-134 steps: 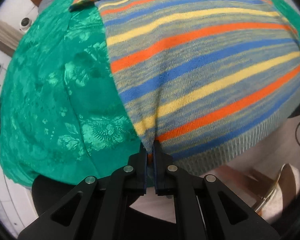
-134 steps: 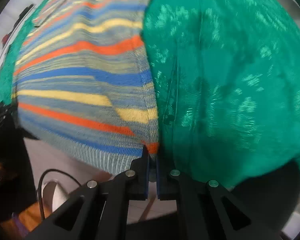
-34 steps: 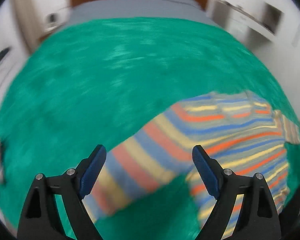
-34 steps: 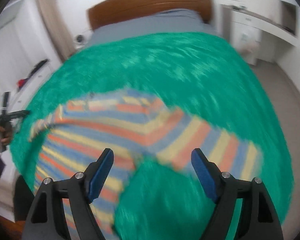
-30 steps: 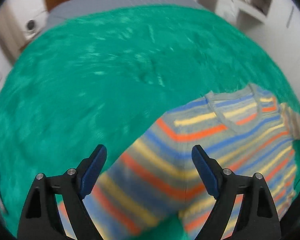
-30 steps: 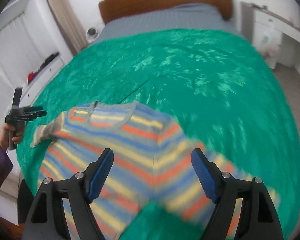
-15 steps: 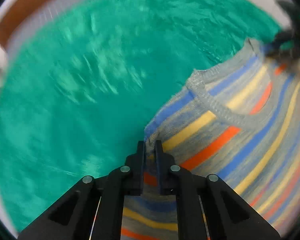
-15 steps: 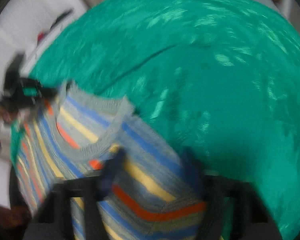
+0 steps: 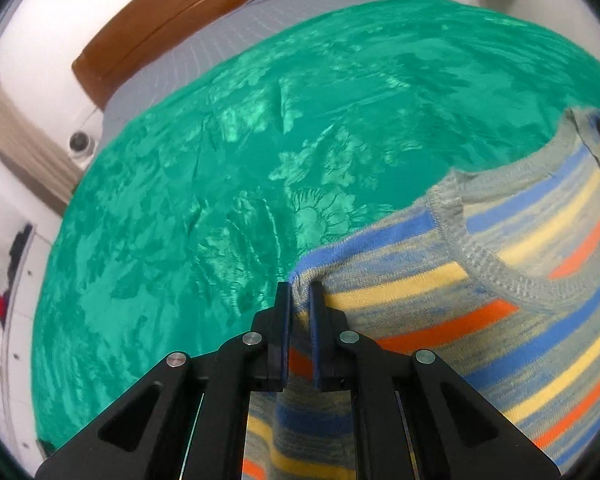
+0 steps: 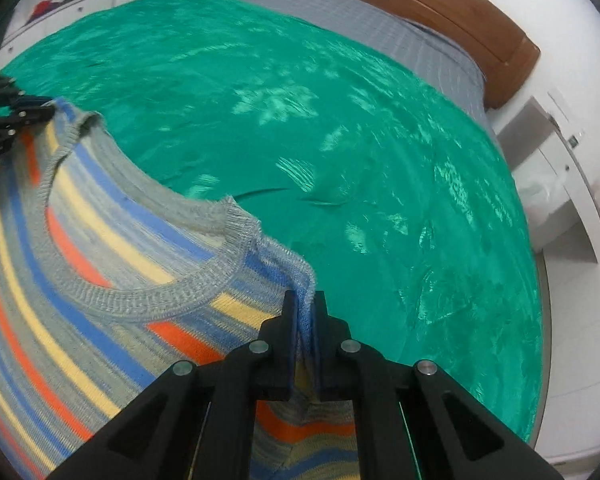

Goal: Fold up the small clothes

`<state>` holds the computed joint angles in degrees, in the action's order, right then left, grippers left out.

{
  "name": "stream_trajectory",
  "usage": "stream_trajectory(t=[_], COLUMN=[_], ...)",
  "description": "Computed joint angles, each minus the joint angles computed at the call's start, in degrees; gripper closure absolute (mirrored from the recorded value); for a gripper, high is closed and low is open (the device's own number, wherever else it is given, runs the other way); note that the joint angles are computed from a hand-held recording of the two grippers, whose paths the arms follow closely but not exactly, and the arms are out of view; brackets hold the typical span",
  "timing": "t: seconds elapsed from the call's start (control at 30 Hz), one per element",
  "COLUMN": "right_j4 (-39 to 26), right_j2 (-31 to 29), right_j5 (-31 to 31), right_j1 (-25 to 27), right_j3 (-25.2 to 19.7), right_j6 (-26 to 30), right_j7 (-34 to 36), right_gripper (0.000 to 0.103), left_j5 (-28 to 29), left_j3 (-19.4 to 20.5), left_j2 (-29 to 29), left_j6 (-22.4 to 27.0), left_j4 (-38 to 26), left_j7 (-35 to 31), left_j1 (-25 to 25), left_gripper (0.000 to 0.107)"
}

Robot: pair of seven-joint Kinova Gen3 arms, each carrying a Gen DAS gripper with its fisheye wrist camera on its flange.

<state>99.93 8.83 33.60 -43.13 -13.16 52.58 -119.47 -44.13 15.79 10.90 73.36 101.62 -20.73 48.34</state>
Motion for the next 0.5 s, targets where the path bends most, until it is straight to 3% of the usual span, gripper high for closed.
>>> stream_trajectory(t=[0.1, 0.17, 0.2, 0.23, 0.27, 0.3, 0.4, 0.5], right_j4=[0.27, 0.50, 0.52, 0.69, 0.79, 1.35, 4.31, 7.27], right_j2=[1.54, 1.95, 1.80, 1.37, 0.52, -0.70, -6.81, -14.78], right_j5=[-0.28, -0.56, -1.41, -2.08, -2.31, -1.68, -2.61, -5.84], right_j1=[0.23, 0.09, 0.39, 1.16, 0.87, 0.82, 1.68, 4.56], right_j3=[0.29, 0.53, 0.71, 0.53, 1.26, 1.47, 1.55, -1.52], right_j6=[-0.44, -0.77, -0.88, -1.35, -1.01, -0.69, -0.20, 3.12], right_j7=[1.06, 1.08, 1.24, 1.05, -0.08, -2.08, -3.77, -1.62], right_gripper=[0.098, 0.097, 0.088, 0.075, 0.051, 0.035, 0.034, 0.032], left_j5=[-0.76, -1.60, -1.48, -1.10, -0.93, -1.11, 0.99, 4.75], left_j3=[-0.05, -0.05, -0.09, -0.08, 0.04, 0.10, 3.26, 8.61], left_j2=[1.53, 2.08, 1.72, 1.33, 0.68, -0.89, -7.89, -14.90], left_j6=[-0.56, 0.38, 0.67, 1.67, 3.54, 4.70, 7.19, 11.80], left_j4=[1.14, 1.38, 1.40, 1.08, 0.63, 0.89, 1.68, 1.76], left_j7=[1.65, 3.03, 3.38, 3.78, 4.65, 5.78, 8.48, 13.76], left_j1=[0.78, 2.06, 2.32, 2.56, 3.10, 3.98, 4.04, 5.53], left_gripper=[0.100, 0.087, 0.080, 0.056, 0.036, 0.033, 0.030, 0.021])
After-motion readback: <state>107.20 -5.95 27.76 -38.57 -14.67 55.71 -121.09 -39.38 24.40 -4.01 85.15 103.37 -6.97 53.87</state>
